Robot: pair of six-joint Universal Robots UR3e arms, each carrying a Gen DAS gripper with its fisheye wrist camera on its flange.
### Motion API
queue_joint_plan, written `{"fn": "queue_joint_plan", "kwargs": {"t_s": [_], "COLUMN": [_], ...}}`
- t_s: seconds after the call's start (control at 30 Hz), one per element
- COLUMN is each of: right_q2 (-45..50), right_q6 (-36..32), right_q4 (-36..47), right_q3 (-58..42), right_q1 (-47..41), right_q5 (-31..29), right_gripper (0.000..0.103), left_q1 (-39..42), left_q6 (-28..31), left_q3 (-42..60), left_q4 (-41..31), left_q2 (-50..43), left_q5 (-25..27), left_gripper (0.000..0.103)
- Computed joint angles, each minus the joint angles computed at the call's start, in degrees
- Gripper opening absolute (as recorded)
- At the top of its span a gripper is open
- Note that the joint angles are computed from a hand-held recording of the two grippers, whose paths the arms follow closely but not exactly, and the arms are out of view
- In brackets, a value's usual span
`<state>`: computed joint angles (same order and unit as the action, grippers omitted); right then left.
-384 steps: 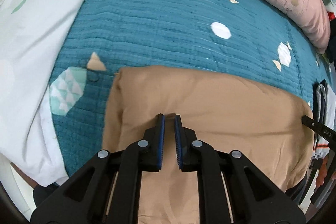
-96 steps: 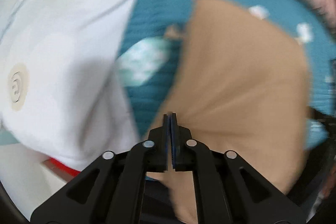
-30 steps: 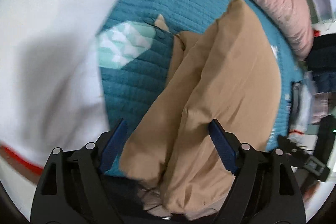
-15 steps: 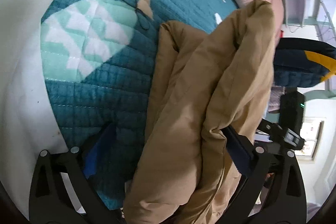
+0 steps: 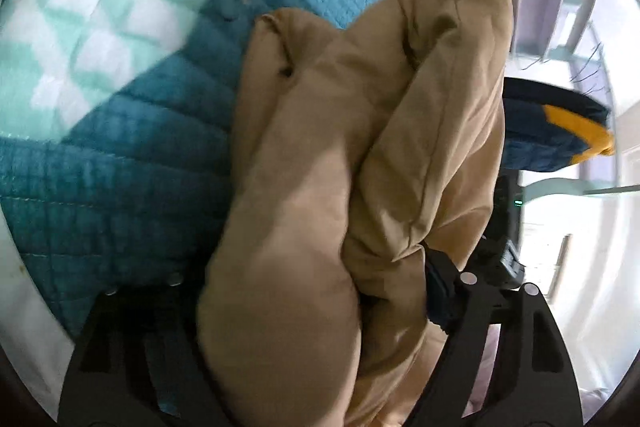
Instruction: Fold large clothes
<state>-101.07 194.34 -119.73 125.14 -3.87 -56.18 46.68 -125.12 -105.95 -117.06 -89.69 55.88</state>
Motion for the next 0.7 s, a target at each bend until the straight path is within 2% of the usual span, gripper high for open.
{"fn": "queue_joint_plan", "kwargs": {"t_s": [0.03,0.07,0.1,0.17,0.23,0.27,0.47,0.7], "right_q2": [0.7,0.1,-0.8,-2.4,-3.8,-4.0,-10.1,-17.7], "right_q6": [1.3,1.5,0.9,-1.0,-2.4,-2.7,-6.7,-14.8], "right_q4": [-1.3,-1.1,0.1,2.6,4.6,4.8,11.2,24.0], "right_q3": [-0.5,-0.8,-1.5,-2.4,-2.8,-2.8,-2.5,-6.8], "right_q1": [0.9,1.2,1.3,0.8,0.0,-0.2,-4.0,-9.9], "right_q5": [-0.6,-1.1,-1.1,-0.6,0.2,0.4,4.0,5.3], "right_gripper": [0.084,0.079,0.069,0.06,0.054,0.053,0.05,0.049], "left_q1": [-0.5,-0.5,-0.4,0.6,0.4,1.2,0.6,-6.8], "left_q6": [-0.4,-0.5,-0.7,-1.6,-1.4,0.0,0.0,-7.1], "left_q3": [-0.5,-1.0,-1.3,-0.3,0.4,0.5,5.1,6.9], "left_q4": [0.8,1.3,1.7,-0.4,-1.7,-2.3,-9.3,-9.6], "left_q2": [1.2,2.7,2.8,3.1,5.3,6.9,11.7,15.9], "left_q5": [0.1,0.4,0.4,0.6,0.8,1.8,1.7,-2.5], "left_gripper": [0.076,0.067,0.057,0.05,0.05,0.05,0.048,0.048]}}
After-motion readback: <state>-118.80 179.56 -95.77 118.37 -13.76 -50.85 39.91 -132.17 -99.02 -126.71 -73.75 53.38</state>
